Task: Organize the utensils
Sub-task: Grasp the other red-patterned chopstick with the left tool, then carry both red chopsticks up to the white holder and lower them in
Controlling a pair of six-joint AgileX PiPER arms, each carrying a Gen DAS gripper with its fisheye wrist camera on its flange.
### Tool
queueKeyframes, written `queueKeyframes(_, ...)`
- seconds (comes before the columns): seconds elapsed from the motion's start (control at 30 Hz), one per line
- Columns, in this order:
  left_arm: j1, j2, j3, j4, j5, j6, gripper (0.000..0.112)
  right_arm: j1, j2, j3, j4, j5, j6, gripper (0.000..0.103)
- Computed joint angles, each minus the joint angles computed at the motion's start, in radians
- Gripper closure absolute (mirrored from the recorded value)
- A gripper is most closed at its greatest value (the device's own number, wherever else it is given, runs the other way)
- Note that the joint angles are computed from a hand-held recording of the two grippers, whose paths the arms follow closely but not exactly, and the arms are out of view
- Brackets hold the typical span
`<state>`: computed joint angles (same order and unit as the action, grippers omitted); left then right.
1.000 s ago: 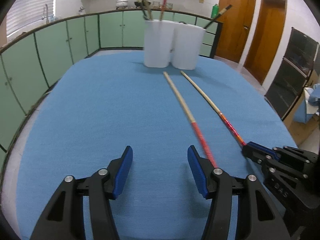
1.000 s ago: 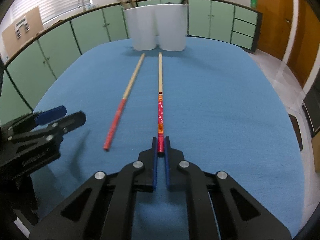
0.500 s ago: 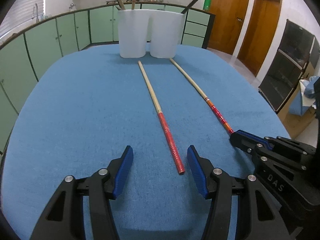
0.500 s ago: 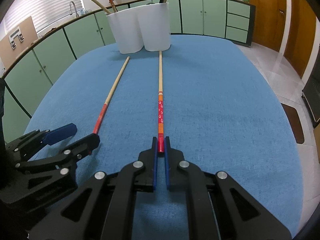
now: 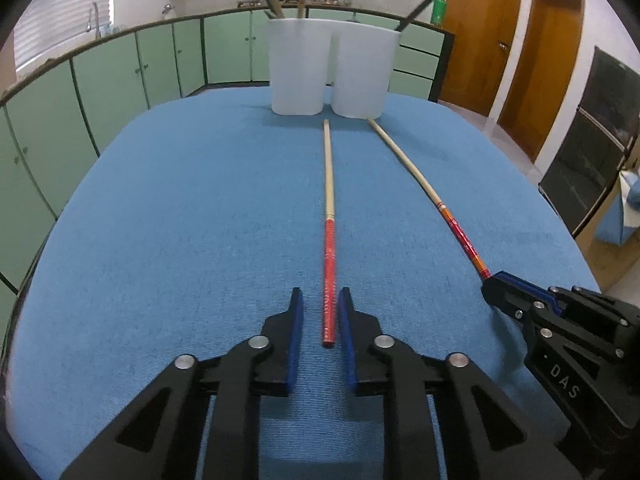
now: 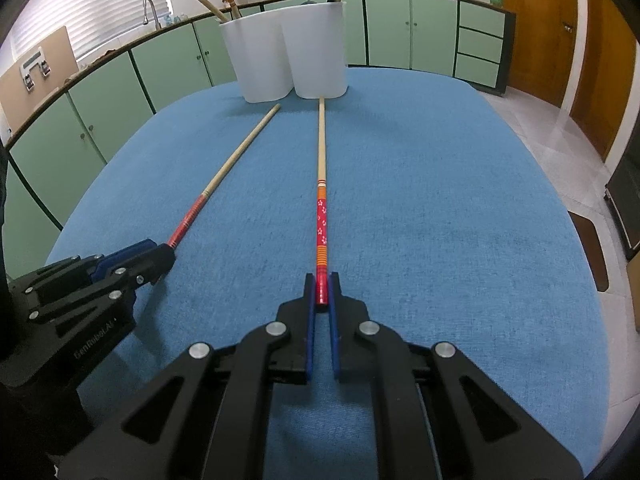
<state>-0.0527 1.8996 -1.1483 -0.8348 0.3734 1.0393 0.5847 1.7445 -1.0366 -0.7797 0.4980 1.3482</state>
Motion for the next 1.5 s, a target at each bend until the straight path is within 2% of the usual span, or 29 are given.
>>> queueKeyframes(0.17, -0.025, -0.01, 0.018, 0.043, -0.043, -0.021, 0.089, 0.0, 0.005, -0.005, -0.001, 0.0, -0.001, 0.097)
queueKeyframes(0.23, -0.026, -0.011, 0.02, 0.044, -0.047, -0.023, 0.092, -0.007, -0.002, 0.007, -0.002, -0.02, 0.007, 0.098)
queueKeyframes(0.3, -0.02, -0.012, 0.02, 0.027, -0.039, -0.007, 0.106, -0.016, -0.012, 0.022, -0.006, -0.045, 0.021, 0.098)
queueKeyframes(0.53, 0.022, -0.025, 0.01, -0.059, 0.018, 0.076, 0.107, -0.004, -0.058, 0.056, -0.069, -0.049, 0.1, 0.098)
queueKeyframes(0.73, 0.054, -0.113, 0.026, -0.118, 0.046, 0.159, 0.107, 0.027, -0.112, 0.038, -0.114, 0.016, 0.107, 0.098)
queueKeyframes(1.03, 0.098, -0.205, -0.006, -0.213, 0.123, 0.244, 0.107, 0.041, -0.179, -0.035, -0.109, 0.081, 0.043, 0.098)
queueKeyframes(1.23, 0.121, -0.213, -0.089, -0.254, 0.174, 0.254, 0.107, 0.022, -0.221, -0.094, -0.088, 0.098, -0.041, 0.098)
queueKeyframes(1.5, 0.136, -0.196, -0.197, -0.275, 0.238, 0.247, 0.107, -0.051, -0.243, -0.211, 0.05, 0.066, -0.261, 0.098)
